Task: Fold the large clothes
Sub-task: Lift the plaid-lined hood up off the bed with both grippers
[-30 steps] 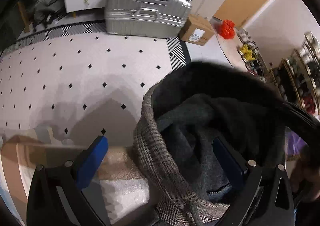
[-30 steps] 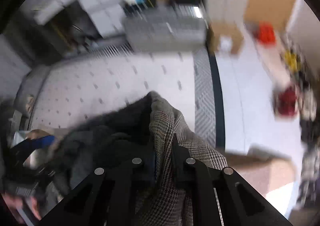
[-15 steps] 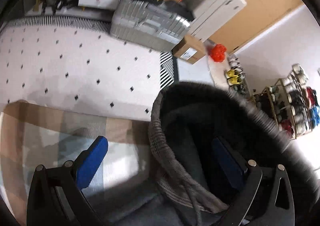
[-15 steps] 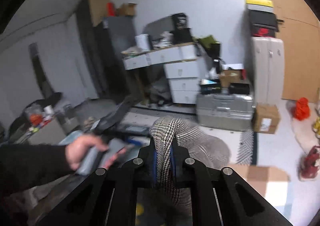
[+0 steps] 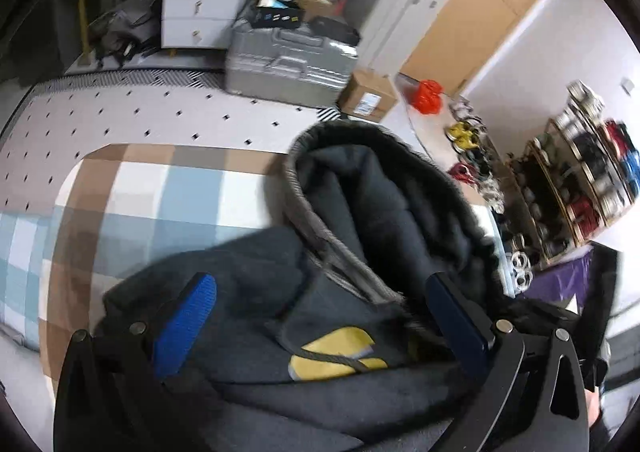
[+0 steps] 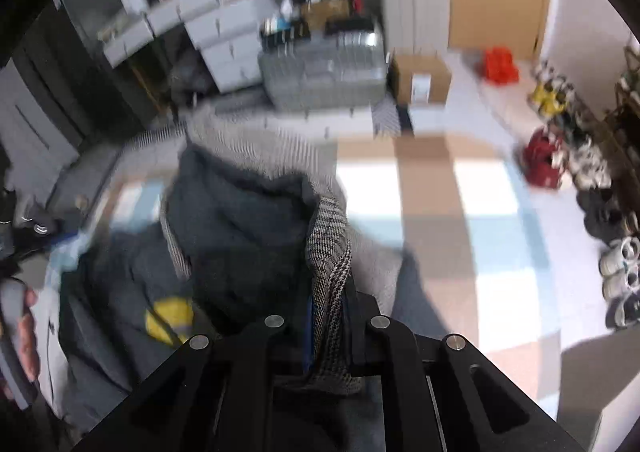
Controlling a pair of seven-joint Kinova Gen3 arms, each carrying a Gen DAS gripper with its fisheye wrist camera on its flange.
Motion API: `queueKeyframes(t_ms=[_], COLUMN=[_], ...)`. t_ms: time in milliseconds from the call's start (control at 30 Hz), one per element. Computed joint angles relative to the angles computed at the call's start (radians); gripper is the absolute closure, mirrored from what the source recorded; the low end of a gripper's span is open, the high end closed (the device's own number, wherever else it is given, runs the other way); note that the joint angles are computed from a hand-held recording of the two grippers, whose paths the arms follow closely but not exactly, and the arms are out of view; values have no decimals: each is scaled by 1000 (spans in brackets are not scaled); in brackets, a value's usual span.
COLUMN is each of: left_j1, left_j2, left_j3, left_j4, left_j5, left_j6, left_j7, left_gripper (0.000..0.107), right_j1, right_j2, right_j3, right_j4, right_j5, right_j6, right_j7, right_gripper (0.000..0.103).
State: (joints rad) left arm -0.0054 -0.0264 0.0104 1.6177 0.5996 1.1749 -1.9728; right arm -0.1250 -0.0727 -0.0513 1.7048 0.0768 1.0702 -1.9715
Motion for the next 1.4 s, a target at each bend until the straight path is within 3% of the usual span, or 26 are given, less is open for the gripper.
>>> queueKeyframes(t_ms=[100, 200, 233, 267, 300, 333, 433, 533, 633, 700, 800, 867, 900, 967, 1100, 1167, 1333, 1400], left_j1=[23, 40, 37, 34, 20, 24, 1, -26, -41, -48, -51, -56, -56, -52, -64, -73, -87, -68], left_j2=[31, 65, 67, 81, 96, 93, 109, 118, 120, 128, 128, 128, 132, 137, 139, 140, 113, 57], left_j3=[24, 42, 42, 42, 46, 32, 37, 31, 30, 31, 33, 33, 34, 37, 31, 26, 21, -11], left_j4=[-12, -10, -7, -14, -14, -9, -9, -3, 2, -7, -9, -5, -8, -13, -12, -12, -5, 26], left_j5=[-35, -52, -49, -42, -24, -14, -6, 39, 53, 56, 49, 57, 54, 40, 49, 57, 63, 76], left_j6=[-5, -33, -30, -24, -32, -29, -25, -15, -12, 9, 13, 15, 18, 19, 6, 3, -31, -93], left_j7=[3, -5, -11, -16, -31, -41, -44, -77, -100, -112, -131, -150, -155, -163, -179, -173, -147, -167], left_gripper=[6, 6, 6, 6, 6, 6, 6, 6, 6, 6, 6, 6, 6, 6, 6, 6, 6, 6], right_j1=[51, 28, 27, 31, 42, 68, 80, -27, -108, -136, -51, 34, 66, 73, 171, 172, -19, -112], right_j2=[11, -26, -38, -67, -106, -136, -153, -32, 107, 199, 327, 378, 391, 387, 373, 348, 233, 148], right_j3=[-49, -10, -7, -24, -58, -105, -170, -92, -68, -95, -214, -307, -338, -368, -529, -557, -436, -387], right_j4=[9, 1, -3, 9, 24, 42, 28, -77, -188, -260, -374, -415, -434, -440, -452, -433, -330, -258], right_j5=[-24, -13, -6, 18, 58, 99, 174, 174, 205, 273, 314, 332, 340, 405, 503, 584, 787, 869], right_j6=[22, -4, -14, -41, -82, -122, -183, -134, -30, 51, 161, 203, 211, 214, 205, 199, 86, 6], right_j7=[29, 56, 71, 73, 67, 68, 15, 46, 25, 12, -25, -104, -145, -217, -245, -272, -329, -321], right_gripper=[92, 84, 65, 27, 10, 0, 0, 0, 0, 1, 17, 68, 78, 89, 90, 92, 94, 94])
